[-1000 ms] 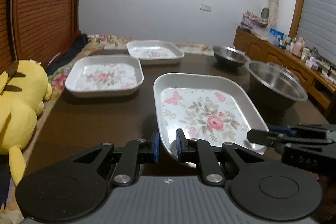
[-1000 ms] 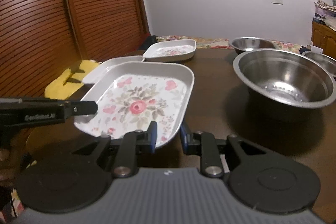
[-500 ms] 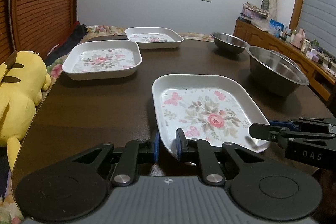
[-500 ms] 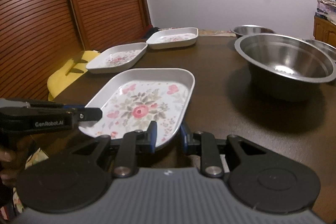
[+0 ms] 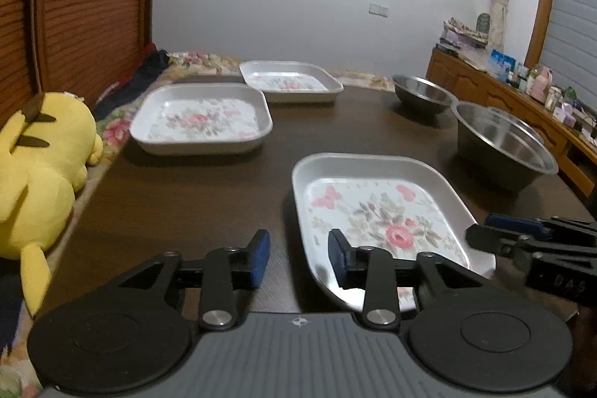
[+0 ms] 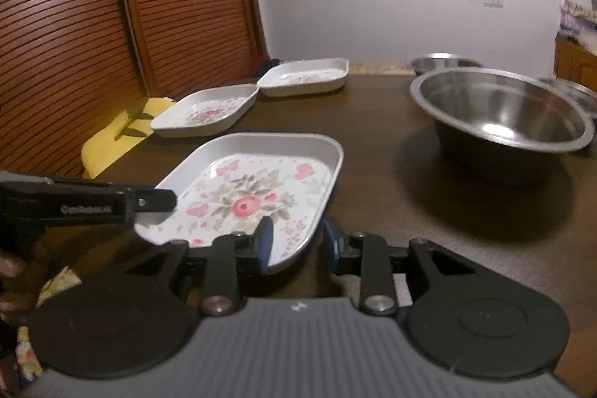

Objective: Organize plates and bowls

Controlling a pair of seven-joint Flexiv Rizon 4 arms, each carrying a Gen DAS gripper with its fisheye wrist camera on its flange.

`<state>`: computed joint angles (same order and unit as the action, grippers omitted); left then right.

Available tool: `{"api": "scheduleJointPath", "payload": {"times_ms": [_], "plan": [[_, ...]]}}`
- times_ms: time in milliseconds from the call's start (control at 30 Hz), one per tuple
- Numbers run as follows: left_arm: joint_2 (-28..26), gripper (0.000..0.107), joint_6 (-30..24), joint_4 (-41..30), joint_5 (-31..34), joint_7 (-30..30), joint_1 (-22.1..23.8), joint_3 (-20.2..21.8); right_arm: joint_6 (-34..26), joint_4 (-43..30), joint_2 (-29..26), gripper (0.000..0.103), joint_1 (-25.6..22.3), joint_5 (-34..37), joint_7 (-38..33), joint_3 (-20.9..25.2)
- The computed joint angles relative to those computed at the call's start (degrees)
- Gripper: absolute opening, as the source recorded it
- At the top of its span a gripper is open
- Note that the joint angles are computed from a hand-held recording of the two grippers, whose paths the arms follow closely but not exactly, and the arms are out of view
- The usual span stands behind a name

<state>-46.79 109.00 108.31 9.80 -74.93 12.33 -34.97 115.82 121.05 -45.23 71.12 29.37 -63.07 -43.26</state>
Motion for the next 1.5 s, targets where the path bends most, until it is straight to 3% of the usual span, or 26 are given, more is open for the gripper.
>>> {"api": "scheduleJointPath", "payload": {"times_ms": [267,333,400,567,867,1067,1267,1500], "plan": [[0.6,0.043,0.5,-4.1,-0.7,0.4,-1.1,2.2,2.7,-0.9,2.5,0.041,-2.3,-0.5,-4.1,-0.3],[0.7,0.043,0.2,-5.8,-2.1,0.0,-2.4,4.0,2.3,-2.3,3.8,0.049,-4.1,-1.4,-6.3,0.5],[0.5,0.048,-0.3,-7.2,-2.9,-0.2,-2.5,4.5,2.4,-4.5,5.2,0.060,-6.5,-2.5,-8.2,2.1],[-0.6,0.052,-1.7,-11.5,-4.6,0.7,-3.4,6.0,-0.2,-11.5,8.3,0.061,-16.7,-9.0,-12.0,11.2],[-5.5,0.052,-9.0,-21.1,-9.0,7.1,-3.5,5.5,-11.9,-24.3,5.8,0.061,-32.4,-23.9,-8.7,26.2],[-10.0,0.042,-15.3,-28.9,-14.9,12.7,-4.8,5.2,-22.0,-33.1,2.3,0.058,-40.8,-32.2,-4.8,34.7],[-12.7,0.037,-19.4,-34.2,-19.7,17.6,-6.8,6.1,-29.3,-39.9,-1.1,0.051,-46.6,-37.1,-2.2,40.9],[-13.5,0.029,-20.9,-35.3,-24.5,22.5,-7.8,6.4,-33.6,-44.3,-4.1,0.037,-51.1,-41.2,-1.1,47.0]]}}
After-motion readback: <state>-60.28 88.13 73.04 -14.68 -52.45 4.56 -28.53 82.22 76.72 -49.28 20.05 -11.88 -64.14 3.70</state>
